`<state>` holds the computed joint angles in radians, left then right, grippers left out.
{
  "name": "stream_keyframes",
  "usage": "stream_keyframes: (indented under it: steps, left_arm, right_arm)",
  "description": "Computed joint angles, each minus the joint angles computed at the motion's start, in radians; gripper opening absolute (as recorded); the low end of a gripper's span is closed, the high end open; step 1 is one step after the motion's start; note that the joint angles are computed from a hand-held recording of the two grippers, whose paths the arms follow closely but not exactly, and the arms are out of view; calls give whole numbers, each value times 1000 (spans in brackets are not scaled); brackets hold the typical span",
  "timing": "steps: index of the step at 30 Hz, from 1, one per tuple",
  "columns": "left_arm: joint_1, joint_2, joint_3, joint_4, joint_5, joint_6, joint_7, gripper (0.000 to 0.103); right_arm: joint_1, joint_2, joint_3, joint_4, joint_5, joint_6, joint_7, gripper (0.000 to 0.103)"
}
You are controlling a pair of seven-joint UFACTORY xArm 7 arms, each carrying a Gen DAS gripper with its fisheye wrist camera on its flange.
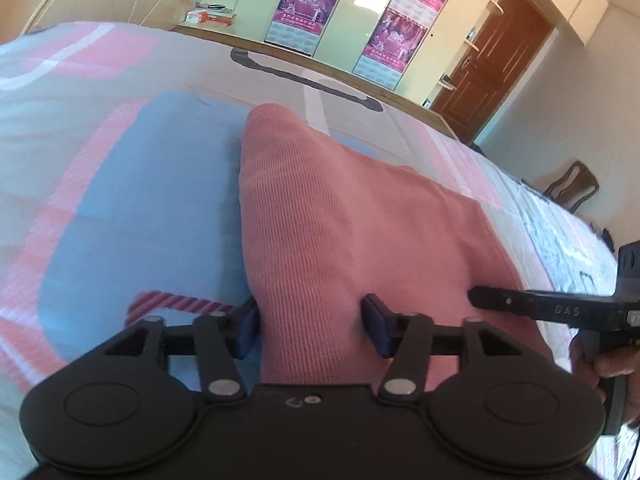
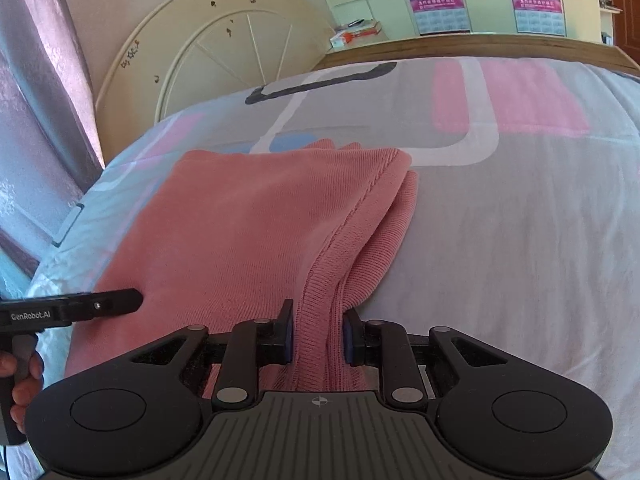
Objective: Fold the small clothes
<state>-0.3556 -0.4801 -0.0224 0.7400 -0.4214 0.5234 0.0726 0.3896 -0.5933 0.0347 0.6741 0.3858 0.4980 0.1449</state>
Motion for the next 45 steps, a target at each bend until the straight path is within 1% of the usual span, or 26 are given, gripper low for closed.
stream_keyframes:
  steps: [1,2,3,4,5,7,9,11,12,13,14,15,16,18,21,24,27,31,33,35,37,39,41,43,45]
  left_arm:
    - [19,-8,-8,5,31,7,-6,65]
    - [30,-25,-16,2,53,-3,-5,65]
    - [41,-42,-25,-5,76,-21,-8,62]
    - [49,-51,-31,-8,96,-42,-11,55]
    - [41,-50,-23,-3,103,-59,3,42]
    - [13,-29,2,22,96,-61,40,31]
    - [-16,39,24,78,75,-37,84,31]
    - [-22,92,20,113,55,-15,108,32]
    - [-14,110,7,122,62,-8,112,33]
    - [-3,118,-12,121,82,-14,113,33]
    - [3,123,-25,119,94,-25,119,33]
    - [7,120,-33,110,98,-34,119,33]
    - [11,115,-40,101,105,-42,116,33]
    - [16,106,-51,88,123,-54,115,33]
    - [40,76,-84,72,184,-57,71,33]
    - [47,18,-94,49,235,-49,48,33]
    - [52,-6,-104,38,281,-30,38,33]
    - [45,-24,-100,16,293,-25,22,33]
    - [47,-20,-101,14,296,-25,4,33]
    - [50,-16,-110,9,309,-32,-11,33]
    - [55,-18,-121,-2,328,-48,-29,33]
    - [56,-31,-124,-5,337,-44,-48,32]
    - [35,-75,-105,-24,316,-39,-48,30]
    - [24,-138,-98,-55,309,-17,-49,26]
    - [17,-202,-93,-94,296,6,-61,24]
  right_arm:
    - [3,1,-7,8,0,10,-9,27]
    - [-15,-22,3,4,-21,26,0,36]
    - [-54,-43,37,5,-70,29,23,39]
    - [-82,-66,61,0,-115,13,31,39]
    - [-84,-83,61,-4,-136,-8,20,39]
    - [-59,-70,40,14,-148,-35,-18,38]
    - [-37,-24,37,48,-167,-50,-61,36]
    - [-25,36,42,92,-181,-31,-90,28]
    - [-36,62,59,108,-202,-12,-92,24]
    - [-68,85,89,126,-247,21,-77,9]
    - [-116,103,131,142,-312,69,-38,0]
    - [-134,115,144,141,-339,75,-14,0]
    - [-129,112,134,126,-330,51,-6,0]
    - [-128,104,129,117,-331,50,13,0]
    - [-136,84,145,104,-365,48,43,0]
    - [-134,0,150,69,-375,47,79,0]
    - [-97,-63,136,48,-355,66,71,0]
    - [-53,-103,132,33,-327,100,49,0]
    - [-57,-102,149,36,-334,138,55,0]
    - [-68,-75,164,54,-348,206,62,0]
    - [-76,-70,173,45,-360,193,71,0]
    - [-83,-62,184,56,-374,201,85,0]
    - [-86,-69,188,63,-379,214,101,0]
    - [-82,-110,188,55,-381,221,115,0]
    - [-68,-148,184,44,-378,229,109,0]
